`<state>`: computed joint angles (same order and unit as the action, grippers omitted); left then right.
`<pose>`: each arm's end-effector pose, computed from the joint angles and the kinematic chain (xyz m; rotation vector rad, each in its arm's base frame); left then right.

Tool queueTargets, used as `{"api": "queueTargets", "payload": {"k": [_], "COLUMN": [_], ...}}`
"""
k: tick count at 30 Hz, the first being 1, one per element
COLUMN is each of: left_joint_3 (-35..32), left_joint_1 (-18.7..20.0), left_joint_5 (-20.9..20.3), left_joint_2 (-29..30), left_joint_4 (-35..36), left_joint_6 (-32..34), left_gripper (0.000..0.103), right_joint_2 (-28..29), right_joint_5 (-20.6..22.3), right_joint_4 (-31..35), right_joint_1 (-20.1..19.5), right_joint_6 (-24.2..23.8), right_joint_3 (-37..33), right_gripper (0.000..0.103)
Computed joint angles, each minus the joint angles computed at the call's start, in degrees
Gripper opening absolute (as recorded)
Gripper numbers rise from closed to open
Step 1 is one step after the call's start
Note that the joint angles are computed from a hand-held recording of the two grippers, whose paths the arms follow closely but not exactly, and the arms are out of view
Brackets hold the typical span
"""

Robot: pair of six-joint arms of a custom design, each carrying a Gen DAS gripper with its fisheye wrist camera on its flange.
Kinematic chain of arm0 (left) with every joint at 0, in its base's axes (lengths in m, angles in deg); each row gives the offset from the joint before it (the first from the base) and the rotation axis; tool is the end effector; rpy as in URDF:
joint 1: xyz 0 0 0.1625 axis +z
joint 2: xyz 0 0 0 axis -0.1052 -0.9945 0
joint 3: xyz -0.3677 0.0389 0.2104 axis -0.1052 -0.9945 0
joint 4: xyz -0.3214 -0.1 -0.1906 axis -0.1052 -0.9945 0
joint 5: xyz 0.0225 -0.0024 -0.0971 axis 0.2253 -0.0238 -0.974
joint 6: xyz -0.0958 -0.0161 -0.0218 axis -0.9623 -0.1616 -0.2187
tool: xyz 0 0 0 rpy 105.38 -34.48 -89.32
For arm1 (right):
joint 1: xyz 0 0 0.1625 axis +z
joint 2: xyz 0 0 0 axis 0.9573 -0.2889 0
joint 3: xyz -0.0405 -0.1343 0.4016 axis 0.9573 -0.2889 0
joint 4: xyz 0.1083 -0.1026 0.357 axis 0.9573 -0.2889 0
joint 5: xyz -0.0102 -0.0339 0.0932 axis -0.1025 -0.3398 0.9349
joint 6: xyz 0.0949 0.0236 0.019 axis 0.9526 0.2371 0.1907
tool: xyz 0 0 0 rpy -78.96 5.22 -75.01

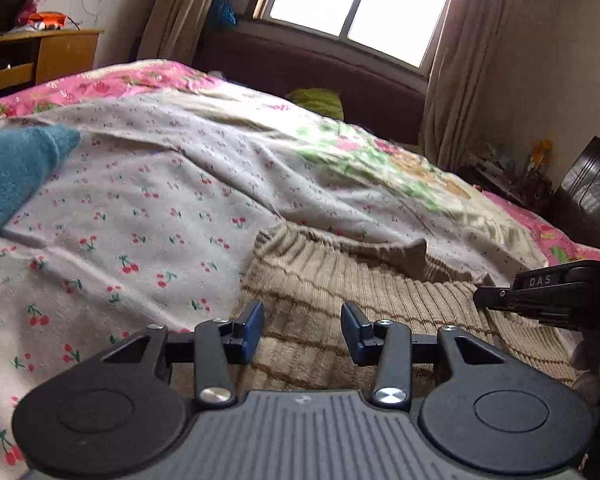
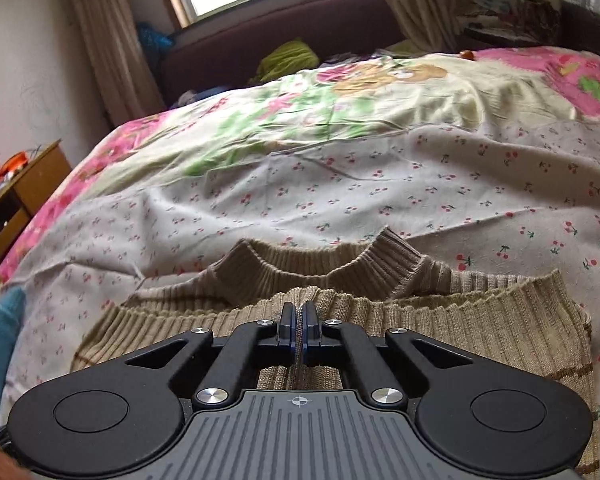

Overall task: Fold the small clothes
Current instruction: 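Smooth the folded sweater with both grippers open near the collar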

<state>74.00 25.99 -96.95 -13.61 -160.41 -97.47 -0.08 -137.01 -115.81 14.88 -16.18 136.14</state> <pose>-0.2938 -0.3466 0.0482 0.1318 2.2765 -1.3967 0.0924 -0.4808 0.2727 0.4360 -2.4638 1.0136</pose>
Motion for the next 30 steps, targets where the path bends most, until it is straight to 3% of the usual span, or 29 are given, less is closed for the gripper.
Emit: {"api": "queueTargets", "payload": {"k": [3, 7, 10, 13, 16, 19, 23, 26, 30], "left_joint_3": [0.04, -1.64, -1.08, -1.40, -0.90, -0.68, -0.20, 0.02, 0.65], "left_joint_1": [-0.14, 2.89, 3.27, 3.15, 3.32, 3.29, 2.77, 3.21, 3.06], "left_joint_5": [2.05, -2.19, -2.51, -2.37, -2.82, -2.84, -2.19, -3.15, -3.01], "left_joint_2": [-0.21, -2.56, -2.90, -3.02, -3.32, -3.77, -5.57, -6.57, -7.04], "left_joint_4": [2.35, 14.59, 13.82, 15.77, 14.35, 14.45, 18.50, 19.53, 18.61], "left_joint_6": [-1.15, -7.46, -8.47, -8.99, -8.99, -9.70, -13.73, -14.16, -14.46], "left_gripper": [0.058, 0.059, 0.061, 0.061, 0.061, 0.061, 0.061, 0.062, 0.062], "right_joint_2": [3.17, 4.06, 2.08, 0.48, -2.60, -4.94, -1.34, -1.86, -3.72], "right_joint_5": [-2.79, -3.44, -3.33, -3.89, -0.69, 1.43, -1.99, -4.07, -2.95], "right_joint_4": [-2.51, -3.66, -0.15, -4.01, -5.26, -0.73, -3.35, -1.82, -5.20], "right_joint_1": [-0.20, -0.22, 0.16, 1.36, 1.85, 2.17, 2.42, 4.24, 5.89], "right_joint_6": [-2.09, -2.15, -0.90, -2.65, -4.74, -5.70, -7.22, -2.16, -3.26], "right_joint_3": [0.10, 0.32, -0.15, 1.92, 5.77, 8.73, 9.86, 8.68, 11.04], "right_gripper": [0.002, 0.004, 0.008, 0.010, 0.011, 0.011, 0.010, 0.012, 0.013]}}
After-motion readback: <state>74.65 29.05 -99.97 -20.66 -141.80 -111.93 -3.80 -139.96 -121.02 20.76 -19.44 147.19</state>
